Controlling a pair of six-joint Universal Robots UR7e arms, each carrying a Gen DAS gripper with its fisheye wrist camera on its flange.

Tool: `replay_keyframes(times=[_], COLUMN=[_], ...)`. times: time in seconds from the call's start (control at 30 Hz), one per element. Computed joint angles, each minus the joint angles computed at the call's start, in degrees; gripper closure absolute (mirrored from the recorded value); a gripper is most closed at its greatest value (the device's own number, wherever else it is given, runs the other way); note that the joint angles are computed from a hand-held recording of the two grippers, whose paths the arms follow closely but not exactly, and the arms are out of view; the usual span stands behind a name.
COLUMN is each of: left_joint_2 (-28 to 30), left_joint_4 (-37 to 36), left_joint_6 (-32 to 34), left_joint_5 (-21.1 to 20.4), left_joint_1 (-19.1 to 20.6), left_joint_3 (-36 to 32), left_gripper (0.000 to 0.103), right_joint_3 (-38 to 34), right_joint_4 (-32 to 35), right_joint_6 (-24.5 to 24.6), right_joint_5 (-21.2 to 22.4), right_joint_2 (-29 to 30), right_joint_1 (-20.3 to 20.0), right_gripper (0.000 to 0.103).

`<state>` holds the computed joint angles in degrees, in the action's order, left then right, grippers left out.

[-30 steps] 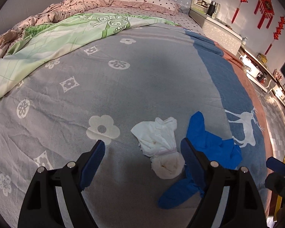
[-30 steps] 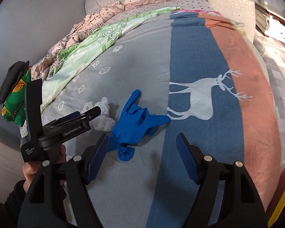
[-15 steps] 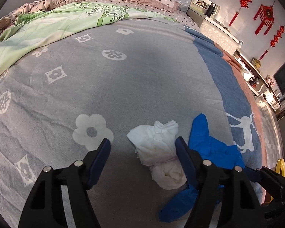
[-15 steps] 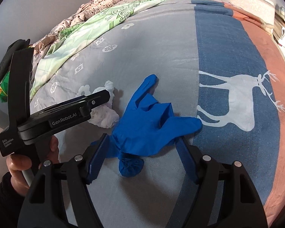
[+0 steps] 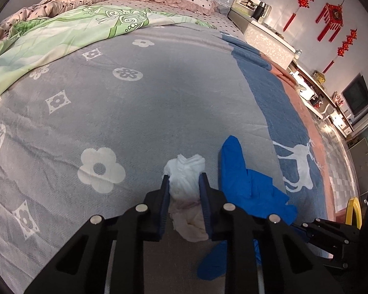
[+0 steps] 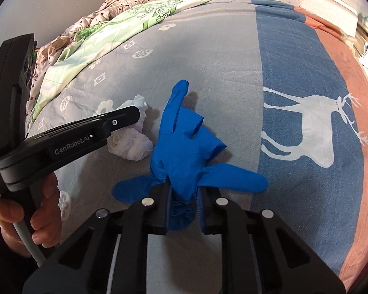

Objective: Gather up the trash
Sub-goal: 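Grasp the blue glove with the right tool while the left tool grasps the white tissue, then carry the blue glove and white tissue over the yellow bin with both tools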

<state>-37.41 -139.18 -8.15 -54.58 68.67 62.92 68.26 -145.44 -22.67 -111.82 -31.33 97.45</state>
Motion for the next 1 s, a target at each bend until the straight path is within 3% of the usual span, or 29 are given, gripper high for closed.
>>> replay_keyframes(times=[0.53, 1.0], left_joint_2=[-7.10, -12.12], left_joint_4=[-5.08, -10.17], left_joint_6=[1.35, 1.91], left_joint_5=[1.97, 3.03], left_joint_1=[-4.57, -12.68], left_joint_3=[9.62, 18.24], left_gripper=[0.081, 0.081], right_joint_3=[14.81, 28.93], right_joint_4=[-7.54, -16.09], right_joint_6=[1.43, 2.82], right_joint_5=[3.48, 6.94], right_joint_2=[-13.73, -29.75], right_joint_1=[0.36, -0.34], right_gripper=[0.089, 0.089])
